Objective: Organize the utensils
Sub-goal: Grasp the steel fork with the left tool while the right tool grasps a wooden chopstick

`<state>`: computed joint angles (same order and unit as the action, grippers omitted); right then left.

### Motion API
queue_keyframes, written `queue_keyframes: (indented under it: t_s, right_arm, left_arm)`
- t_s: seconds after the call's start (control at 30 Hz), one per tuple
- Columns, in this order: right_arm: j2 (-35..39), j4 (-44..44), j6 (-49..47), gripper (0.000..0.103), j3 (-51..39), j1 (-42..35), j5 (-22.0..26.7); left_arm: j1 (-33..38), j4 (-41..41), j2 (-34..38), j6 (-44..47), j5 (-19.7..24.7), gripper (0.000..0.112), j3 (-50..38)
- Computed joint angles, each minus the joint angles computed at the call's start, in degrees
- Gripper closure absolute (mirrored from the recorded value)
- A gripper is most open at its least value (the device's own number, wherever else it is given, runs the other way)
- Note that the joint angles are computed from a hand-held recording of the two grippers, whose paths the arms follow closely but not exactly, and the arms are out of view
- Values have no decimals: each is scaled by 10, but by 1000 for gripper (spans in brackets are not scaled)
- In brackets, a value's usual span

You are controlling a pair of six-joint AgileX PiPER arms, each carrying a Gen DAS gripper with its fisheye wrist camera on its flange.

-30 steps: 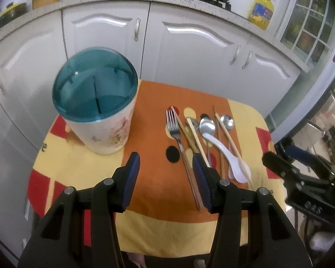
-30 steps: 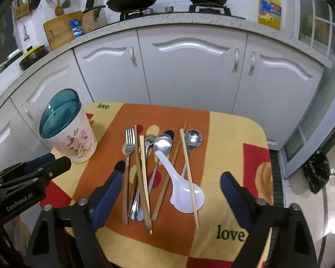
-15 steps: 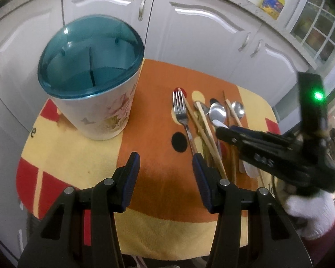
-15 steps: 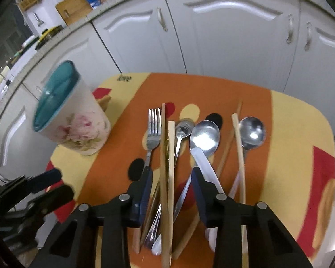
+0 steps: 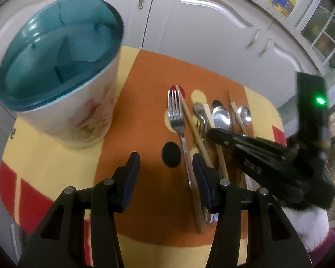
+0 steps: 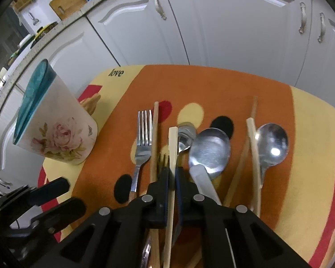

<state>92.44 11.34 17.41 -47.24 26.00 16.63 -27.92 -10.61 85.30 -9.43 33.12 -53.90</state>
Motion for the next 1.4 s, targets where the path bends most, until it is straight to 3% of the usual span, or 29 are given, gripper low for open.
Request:
queue_keyframes:
  t_s: [0.3,0.7,0.93,1.03,1.17,1.4]
  right_arm:
    - [-61,143,-133,98,64,-36,-15]
    - [-97,209,-198,98,89,-47,-15]
    - [-108,189,-174,98,85,-39,-7]
    - [-120,191,-169,98,87,-33,-4]
    - [-139,123,-99,98,89,-10,-4]
    - [-157,13,32,98,95,16,-4]
  left_arm:
    - [-40,59,78,-88,-16,65,-51]
    - [-33,59,161,-72,-9,94,-121]
    - [-11,-20,138,31,5,110,-106]
    - [4,-78,103,93,12,111,-79]
    - [10,-125,41,160,10,111,-43]
    - [-11,-42,54,78,15,110,-51]
